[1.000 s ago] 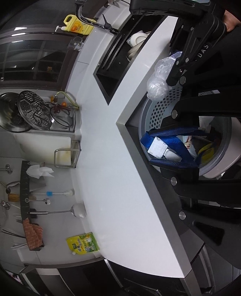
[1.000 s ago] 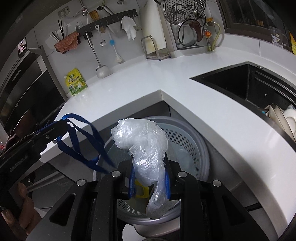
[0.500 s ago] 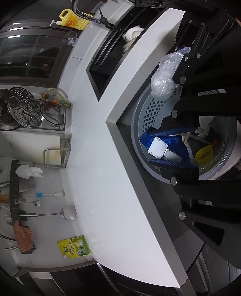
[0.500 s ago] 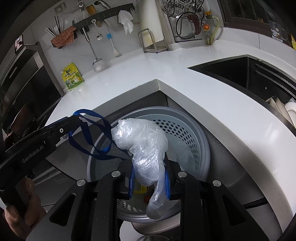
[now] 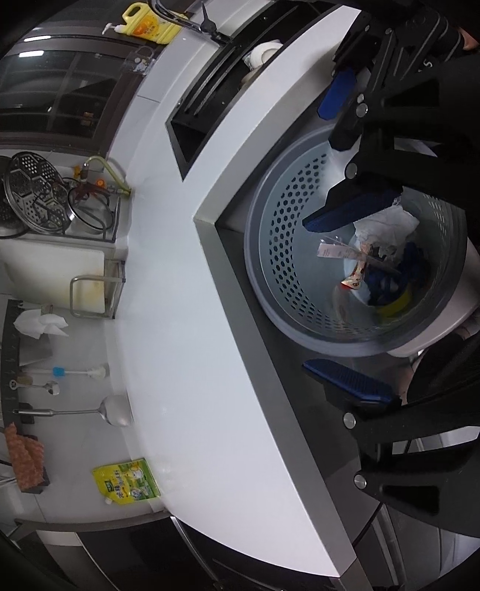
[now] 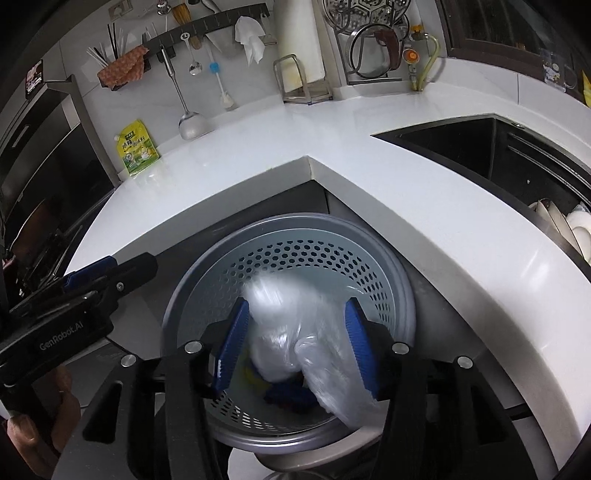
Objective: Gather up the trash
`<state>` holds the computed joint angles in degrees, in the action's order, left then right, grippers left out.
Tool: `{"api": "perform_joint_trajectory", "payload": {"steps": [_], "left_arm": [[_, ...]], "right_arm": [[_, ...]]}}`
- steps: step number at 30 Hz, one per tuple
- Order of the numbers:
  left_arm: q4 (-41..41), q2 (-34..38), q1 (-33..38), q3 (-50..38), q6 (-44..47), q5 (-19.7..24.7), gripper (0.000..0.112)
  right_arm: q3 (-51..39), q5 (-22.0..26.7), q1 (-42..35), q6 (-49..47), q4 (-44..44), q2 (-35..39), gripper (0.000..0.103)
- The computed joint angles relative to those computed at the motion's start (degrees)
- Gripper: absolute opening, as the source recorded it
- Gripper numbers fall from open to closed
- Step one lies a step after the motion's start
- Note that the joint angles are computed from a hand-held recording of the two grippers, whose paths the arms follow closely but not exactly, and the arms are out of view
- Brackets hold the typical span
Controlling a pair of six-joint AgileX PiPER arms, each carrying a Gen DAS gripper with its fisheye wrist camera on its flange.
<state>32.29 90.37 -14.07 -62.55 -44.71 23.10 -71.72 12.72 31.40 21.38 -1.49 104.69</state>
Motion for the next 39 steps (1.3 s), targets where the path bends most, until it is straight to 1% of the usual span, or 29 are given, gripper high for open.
{"api": "perform_joint_trajectory", "payload": {"steps": [1,3,7,9,12,15,16,17,20,25,26,33,36,39], "left_arm": [[-0.56,-0.03,0.22,-0.12,0.35,0.37,0.071],[-0.72,-0.11,0.53,-0.26,0.06,0.95,0.077],[2.14,-0.78,0.23,-0.01,-2.85,1.83,0.08],[3.38,-1.28,0.18,0.39,-4.24,1.71,0.087],[7.28,-1.94,-0.66,0.85,-7.93,2.43,0.088],[8.21,-2.49,-0.78,0.9,-8.66,2.81,0.09],[9.55,-2.68,-1.06,0.97,-9.97,3.0,0.091],[11.14,-3.01,-1.38,1.15,-11.47,3.26,0.094],[13.93,-3.81,-1.97,1.28,-14.14,3.92,0.095],[13.47,-4.53,-2.07,1.21,-13.5,4.16,0.096],[14.47,-4.66,-2.3,1.37,-14.41,4.3,0.097],[14.4,-5.23,-2.38,1.42,-14.68,4.93,0.097],[16.19,-5.67,-2.9,1.64,-16.38,5.75,0.097],[18.67,-5.99,-3.78,1.87,-18.65,6.69,0.097]], "right_arm": [[0.03,0.06,0.05,0.67,-0.64,-0.07,0.052],[0.21,-0.02,0.16,1.43,-1.09,-0.28,0.052],[0.52,-0.51,0.64,5.97,-5.09,-0.62,0.055],[0.68,-0.65,0.83,7.61,-6.6,-0.74,0.055],[0.85,-0.53,1.26,11.35,-10.19,-0.89,0.057],[1.3,-0.89,1.53,13.34,-12.14,-1.36,0.064],[1.45,-0.97,1.63,14.32,-13.2,-1.52,0.065],[1.63,-0.96,1.88,17.35,-16.35,-1.77,0.065],[1.99,-1.22,1.94,20.12,-19.09,-2.29,0.066],[2.36,-1.11,2.19,23.02,-21.88,-2.76,0.069],[2.34,-0.91,2.31,24.01,-22.94,-2.78,0.069],[2.93,-0.57,2.77,30.24,-29.15,-3.5,0.069],[3.19,-0.42,3.07,33.1,-32.0,-3.86,0.071],[3.34,-0.31,3.14,33.61,-32.58,-4.09,0.071]]}}
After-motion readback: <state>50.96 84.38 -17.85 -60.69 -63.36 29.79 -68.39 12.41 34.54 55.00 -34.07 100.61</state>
